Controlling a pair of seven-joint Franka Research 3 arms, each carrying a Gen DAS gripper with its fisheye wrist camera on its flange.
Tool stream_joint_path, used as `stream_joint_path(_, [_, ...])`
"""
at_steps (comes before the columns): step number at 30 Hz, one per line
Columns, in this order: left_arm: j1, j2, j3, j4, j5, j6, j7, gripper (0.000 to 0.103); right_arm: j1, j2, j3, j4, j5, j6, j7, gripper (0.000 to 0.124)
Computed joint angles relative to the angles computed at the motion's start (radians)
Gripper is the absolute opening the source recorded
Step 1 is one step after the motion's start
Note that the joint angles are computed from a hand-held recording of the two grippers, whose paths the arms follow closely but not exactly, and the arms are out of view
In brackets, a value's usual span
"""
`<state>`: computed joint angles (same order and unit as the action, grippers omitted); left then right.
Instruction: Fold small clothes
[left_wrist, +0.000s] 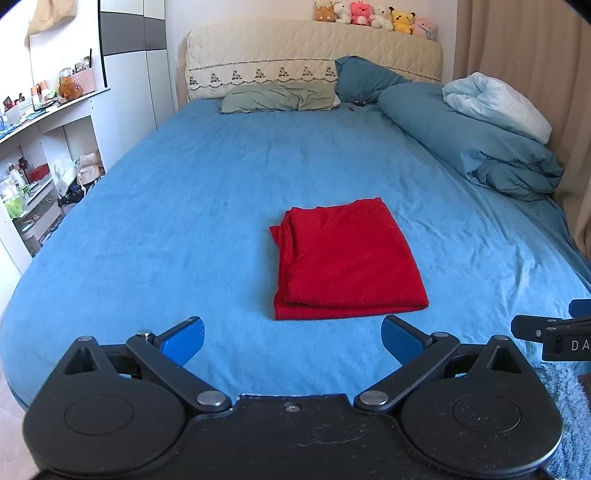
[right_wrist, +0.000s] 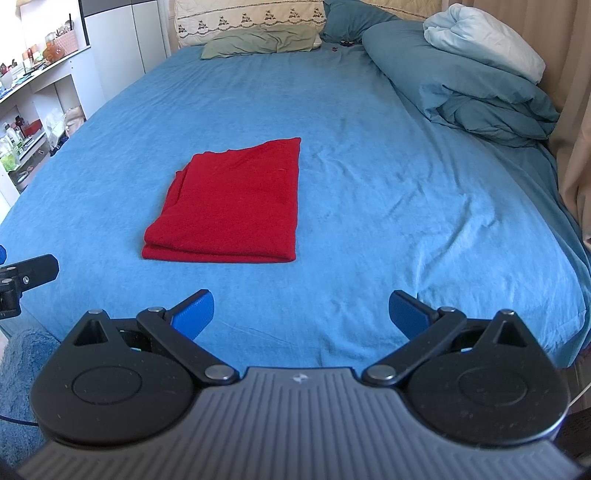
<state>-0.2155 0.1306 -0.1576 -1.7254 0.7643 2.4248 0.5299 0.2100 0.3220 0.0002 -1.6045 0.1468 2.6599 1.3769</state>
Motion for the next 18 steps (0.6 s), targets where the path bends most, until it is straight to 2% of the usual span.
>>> stream_joint_path(18, [0.006, -0.006, 0.002, -0.006, -0.005, 0.011, -0.009, 0.103, 0.004, -0.002, -0.002, -0.004, -0.007, 0.003, 0.008, 0.103])
